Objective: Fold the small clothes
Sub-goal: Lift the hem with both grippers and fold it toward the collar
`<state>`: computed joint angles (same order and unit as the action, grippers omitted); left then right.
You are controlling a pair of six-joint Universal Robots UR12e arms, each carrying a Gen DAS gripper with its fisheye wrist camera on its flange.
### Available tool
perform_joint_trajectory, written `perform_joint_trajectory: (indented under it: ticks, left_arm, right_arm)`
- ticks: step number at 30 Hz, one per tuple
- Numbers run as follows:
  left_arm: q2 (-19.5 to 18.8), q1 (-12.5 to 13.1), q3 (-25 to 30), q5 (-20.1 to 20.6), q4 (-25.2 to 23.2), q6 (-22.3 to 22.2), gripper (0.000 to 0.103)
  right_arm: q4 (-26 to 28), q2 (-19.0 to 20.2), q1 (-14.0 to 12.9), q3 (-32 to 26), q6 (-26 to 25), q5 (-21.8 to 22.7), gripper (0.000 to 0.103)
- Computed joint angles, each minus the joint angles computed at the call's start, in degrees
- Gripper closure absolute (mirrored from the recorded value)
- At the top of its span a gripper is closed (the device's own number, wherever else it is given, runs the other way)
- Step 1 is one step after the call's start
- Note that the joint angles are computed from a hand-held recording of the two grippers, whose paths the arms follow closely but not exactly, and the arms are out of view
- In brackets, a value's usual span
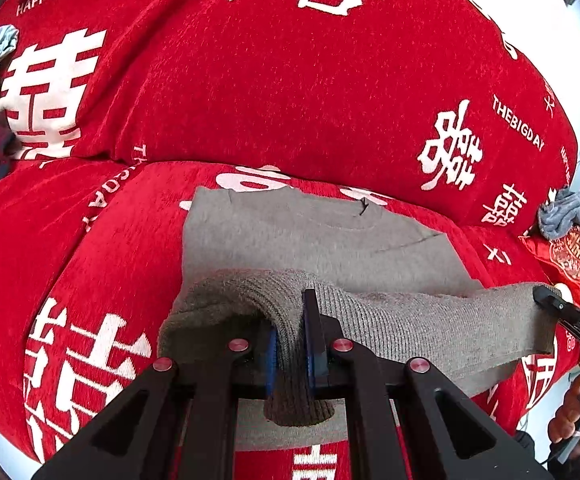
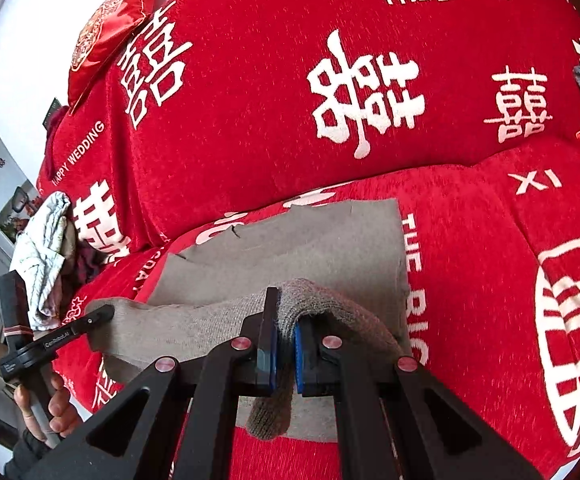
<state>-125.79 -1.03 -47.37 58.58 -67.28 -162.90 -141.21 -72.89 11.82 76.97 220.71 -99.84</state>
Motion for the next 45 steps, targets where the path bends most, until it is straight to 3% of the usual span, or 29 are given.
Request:
perform_joint_trajectory:
  ticks: [16, 36, 45]
  left_arm:
    - [-5.15, -1.62, 9.74, 2.60, -4.21, -0.56, 0.091]
    - [-9.28, -2.70, 16.03, 5.15, -6.99, -0.40, 0.091]
    - [-14.71, -3.52, 25.39, 6.39, -12.12, -0.42, 0.091]
  right_arm:
    - [5.53, 2.76, -1.58, -5.30, -1.02, 0.30, 0.097]
    - [9.64, 5.82, -2.77, -9.36, -1.76, 0.55, 0.097]
    - [11.40, 7.59, -3.68, -11.37, -1.65, 1.00, 0.097]
